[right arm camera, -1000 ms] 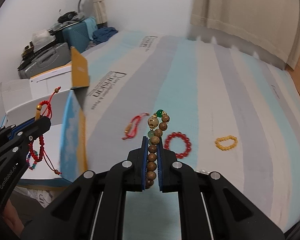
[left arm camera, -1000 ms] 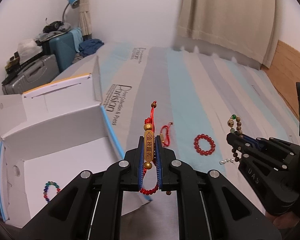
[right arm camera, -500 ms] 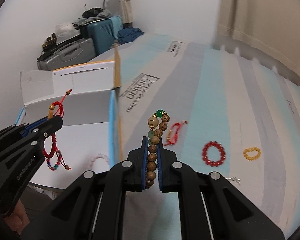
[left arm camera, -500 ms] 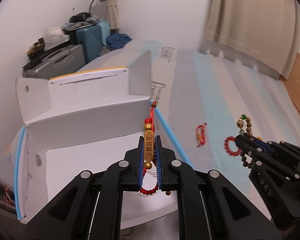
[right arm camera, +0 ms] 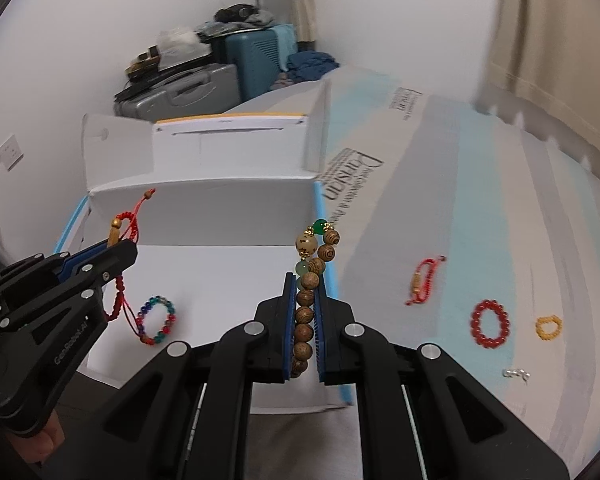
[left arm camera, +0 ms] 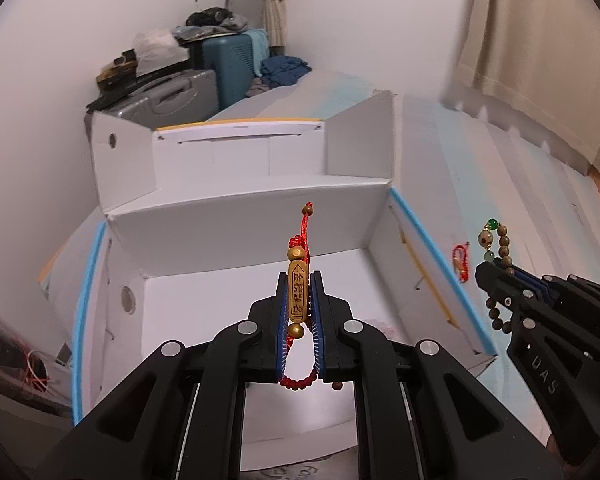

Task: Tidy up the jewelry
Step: 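Carry both held bracelets over the open white box, then open left tool to drop red string bracelet while right tool drops wooden-green bracelet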

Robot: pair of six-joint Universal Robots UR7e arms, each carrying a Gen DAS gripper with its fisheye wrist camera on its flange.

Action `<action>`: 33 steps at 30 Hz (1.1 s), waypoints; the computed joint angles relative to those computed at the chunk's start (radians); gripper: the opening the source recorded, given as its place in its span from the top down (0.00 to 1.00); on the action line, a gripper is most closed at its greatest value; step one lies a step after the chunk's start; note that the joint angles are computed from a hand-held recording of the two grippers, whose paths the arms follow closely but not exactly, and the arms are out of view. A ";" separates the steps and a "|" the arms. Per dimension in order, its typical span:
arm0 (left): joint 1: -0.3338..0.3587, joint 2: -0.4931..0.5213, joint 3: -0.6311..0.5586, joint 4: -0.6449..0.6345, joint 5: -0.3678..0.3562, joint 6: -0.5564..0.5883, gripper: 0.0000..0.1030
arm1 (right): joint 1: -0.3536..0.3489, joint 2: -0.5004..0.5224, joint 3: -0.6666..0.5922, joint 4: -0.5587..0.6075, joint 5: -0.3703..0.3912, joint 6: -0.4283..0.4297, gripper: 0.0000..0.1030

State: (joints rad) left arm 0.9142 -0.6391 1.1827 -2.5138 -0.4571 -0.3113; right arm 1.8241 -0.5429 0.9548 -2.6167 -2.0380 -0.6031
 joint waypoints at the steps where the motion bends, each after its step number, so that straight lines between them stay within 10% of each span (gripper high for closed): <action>1: 0.004 -0.007 0.005 0.018 0.003 -0.019 0.90 | 0.002 0.005 0.001 0.005 0.003 -0.005 0.93; 33: 0.097 -0.067 0.025 0.463 -0.031 -0.374 0.89 | -0.010 0.215 -0.255 0.382 -0.096 0.052 0.93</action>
